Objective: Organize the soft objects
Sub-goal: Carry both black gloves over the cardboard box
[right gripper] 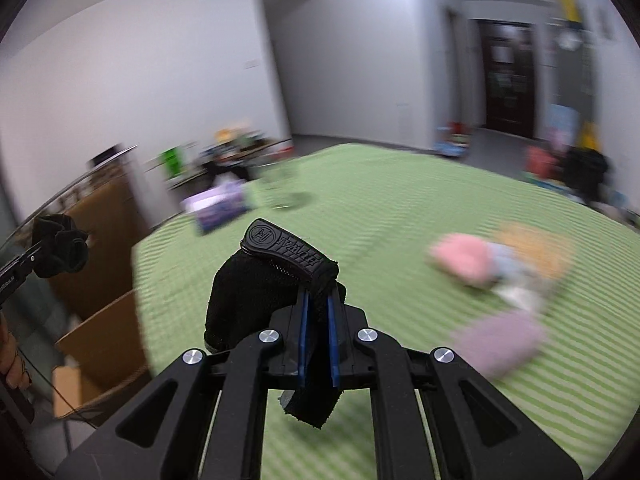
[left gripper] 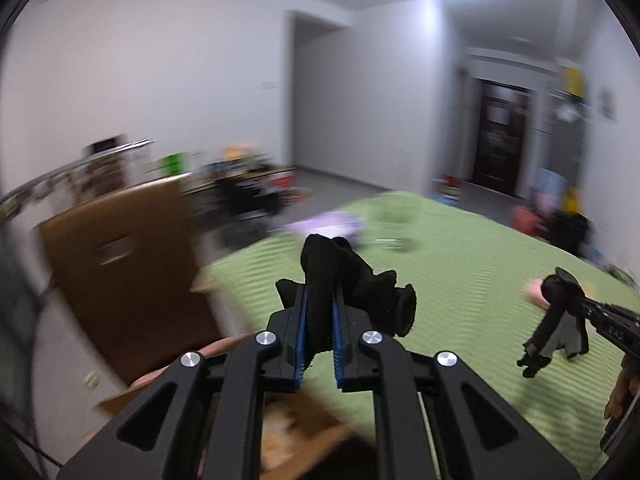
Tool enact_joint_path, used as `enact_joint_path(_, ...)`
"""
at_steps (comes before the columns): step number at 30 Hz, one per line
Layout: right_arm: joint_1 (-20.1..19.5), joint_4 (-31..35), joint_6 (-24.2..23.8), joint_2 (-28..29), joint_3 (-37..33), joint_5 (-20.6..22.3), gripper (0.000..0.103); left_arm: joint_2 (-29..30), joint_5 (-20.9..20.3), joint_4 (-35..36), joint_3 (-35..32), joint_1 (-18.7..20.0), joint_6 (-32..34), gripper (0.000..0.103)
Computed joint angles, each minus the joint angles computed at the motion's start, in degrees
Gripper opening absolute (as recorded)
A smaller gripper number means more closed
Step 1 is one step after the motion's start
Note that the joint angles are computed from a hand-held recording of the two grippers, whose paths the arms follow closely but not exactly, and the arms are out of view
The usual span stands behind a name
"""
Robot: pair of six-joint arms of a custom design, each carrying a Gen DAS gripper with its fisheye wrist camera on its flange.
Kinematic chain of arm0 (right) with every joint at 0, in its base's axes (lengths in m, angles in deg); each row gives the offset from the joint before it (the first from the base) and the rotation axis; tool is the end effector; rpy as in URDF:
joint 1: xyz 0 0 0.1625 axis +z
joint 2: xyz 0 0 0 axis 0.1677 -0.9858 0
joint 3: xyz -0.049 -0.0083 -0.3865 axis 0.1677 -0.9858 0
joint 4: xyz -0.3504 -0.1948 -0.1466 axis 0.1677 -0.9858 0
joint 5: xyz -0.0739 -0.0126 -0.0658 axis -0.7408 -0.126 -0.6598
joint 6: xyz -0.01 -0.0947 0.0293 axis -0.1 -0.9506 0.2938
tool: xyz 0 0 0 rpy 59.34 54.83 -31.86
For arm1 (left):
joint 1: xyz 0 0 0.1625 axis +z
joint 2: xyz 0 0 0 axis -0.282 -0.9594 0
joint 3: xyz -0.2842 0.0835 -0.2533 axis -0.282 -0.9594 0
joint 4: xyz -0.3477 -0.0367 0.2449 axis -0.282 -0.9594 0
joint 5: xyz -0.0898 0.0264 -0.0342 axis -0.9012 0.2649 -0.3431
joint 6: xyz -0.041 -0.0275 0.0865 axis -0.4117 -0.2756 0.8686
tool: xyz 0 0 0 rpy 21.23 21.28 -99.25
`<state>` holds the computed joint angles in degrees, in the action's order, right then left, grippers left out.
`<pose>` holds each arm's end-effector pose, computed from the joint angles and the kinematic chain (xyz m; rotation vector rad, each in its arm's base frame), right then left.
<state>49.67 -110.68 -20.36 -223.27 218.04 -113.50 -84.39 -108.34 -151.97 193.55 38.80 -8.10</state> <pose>0.0061 -0.2493 0.3681 0.0318 -2.0884 1.3493 -0.4041 -0.3926 0.0254 1.0127 2.2730 -1.0957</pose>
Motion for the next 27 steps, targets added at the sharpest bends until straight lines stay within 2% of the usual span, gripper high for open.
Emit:
enact_joint_path(2, 7.24, -5.42, 0.21, 11.00, -2.29, -3.31, 0.009, -3.41, 5.38, 2.24, 2.40, 1.00, -3.06, 0.008)
enact_joint_path(4, 12.63, -8.49, -0.05, 19.98, -4.47, -4.24, 0.009, -7.64, 11.13, 5.09, 5.82, 1.87, -7.80, 0.008)
enact_joint_path(5, 14.96, -9.36, -0.02, 24.03, -5.65, -4.63, 0.009, -9.17, 12.72, 6.68, 6.77, 2.32, -9.73, 0.008)
enact_joint_path(9, 21.44, -9.67, -0.69, 36.37, -10.03, -5.45, 0.009, -16.20, 19.12, 19.52, 10.94, 5.03, -24.16, 0.008)
enact_joint_path(11, 23.67, -8.25, -1.57, 40.41, -11.75, -5.57, 0.009, -18.87, 19.92, 24.92, 12.05, 6.23, -29.54, 0.008)
enact_joint_path(12, 24.60, -7.57, -1.91, 42.00, -12.40, -5.78, 0.009, -19.94, 19.88, 26.95, 12.42, 6.88, -31.85, 0.008)
enact_joint_path(17, 27.82, -6.50, -3.41, 47.63, -15.03, -7.42, 0.009, -21.27, 19.42, 28.62, 12.70, 8.61, -32.25, 0.008)
enact_joint_path(20, 28.90, -5.10, -3.93, 50.85, -16.99, -9.43, 0.009, -20.25, 17.21, 30.76, 11.51, 9.92, -32.15, 0.009)
enact_joint_path(22, 29.61, -2.22, -4.50, 53.13, -18.60, -11.93, 0.009, -18.72, 11.24, 37.99, 7.67, 13.10, -31.95, 0.009)
enact_joint_path(27, 30.35, 0.59, -2.65, 59.01, -21.46, -17.07, 0.009, -13.95, 0.87, 48.28, 1.99, 19.88, -34.02, 0.009)
